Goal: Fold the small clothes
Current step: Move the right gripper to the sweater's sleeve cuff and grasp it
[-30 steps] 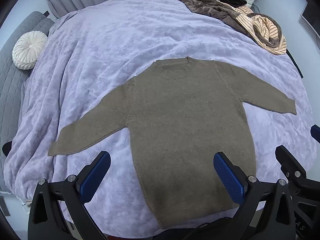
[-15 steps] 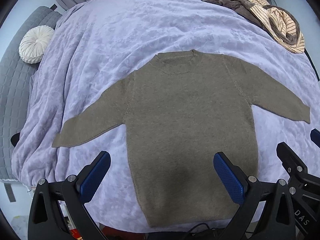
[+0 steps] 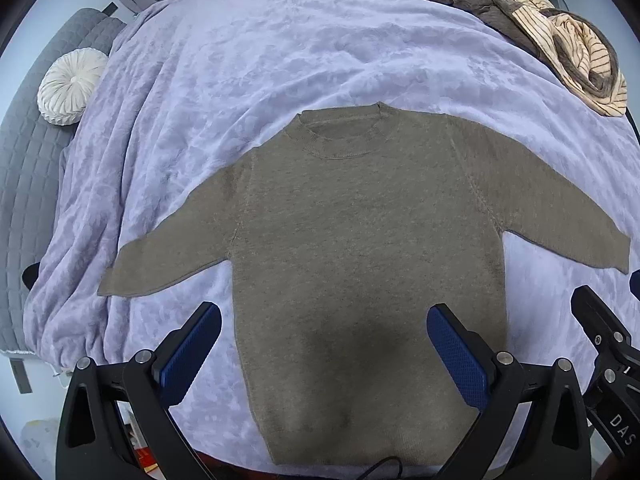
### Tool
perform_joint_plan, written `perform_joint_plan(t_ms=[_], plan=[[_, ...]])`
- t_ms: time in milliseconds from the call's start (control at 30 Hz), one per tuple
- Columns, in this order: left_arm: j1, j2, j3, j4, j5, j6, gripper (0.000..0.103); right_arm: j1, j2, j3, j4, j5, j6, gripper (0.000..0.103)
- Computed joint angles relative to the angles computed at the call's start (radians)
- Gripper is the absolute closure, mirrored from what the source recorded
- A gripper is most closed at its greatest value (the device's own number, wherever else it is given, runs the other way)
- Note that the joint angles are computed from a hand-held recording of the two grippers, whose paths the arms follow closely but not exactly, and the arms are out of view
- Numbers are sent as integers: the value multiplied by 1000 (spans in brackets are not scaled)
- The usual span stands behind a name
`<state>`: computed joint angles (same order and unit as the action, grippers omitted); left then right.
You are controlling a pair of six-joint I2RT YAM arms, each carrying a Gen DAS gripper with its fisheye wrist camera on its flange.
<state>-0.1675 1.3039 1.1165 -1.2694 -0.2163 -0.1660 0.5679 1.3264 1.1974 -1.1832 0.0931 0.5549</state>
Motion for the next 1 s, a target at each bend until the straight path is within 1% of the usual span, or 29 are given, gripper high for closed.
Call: perform_joint_plan(t_ms=[267,500,833,1000], plan=[[-98,96,16,51,-10,-96,0,-142,1,-52,71,-28,-103,15],[-233,193,62,89,-26,-186,0,-288,-19,-135,127,-42,-199,15],[-394,365,151,148,-14,-306,0,-560,-52,-274,219,-78,-398,15],[-461,454,214,163,-16,-350,0,-700,-35,-319,274,-92,-498,15]])
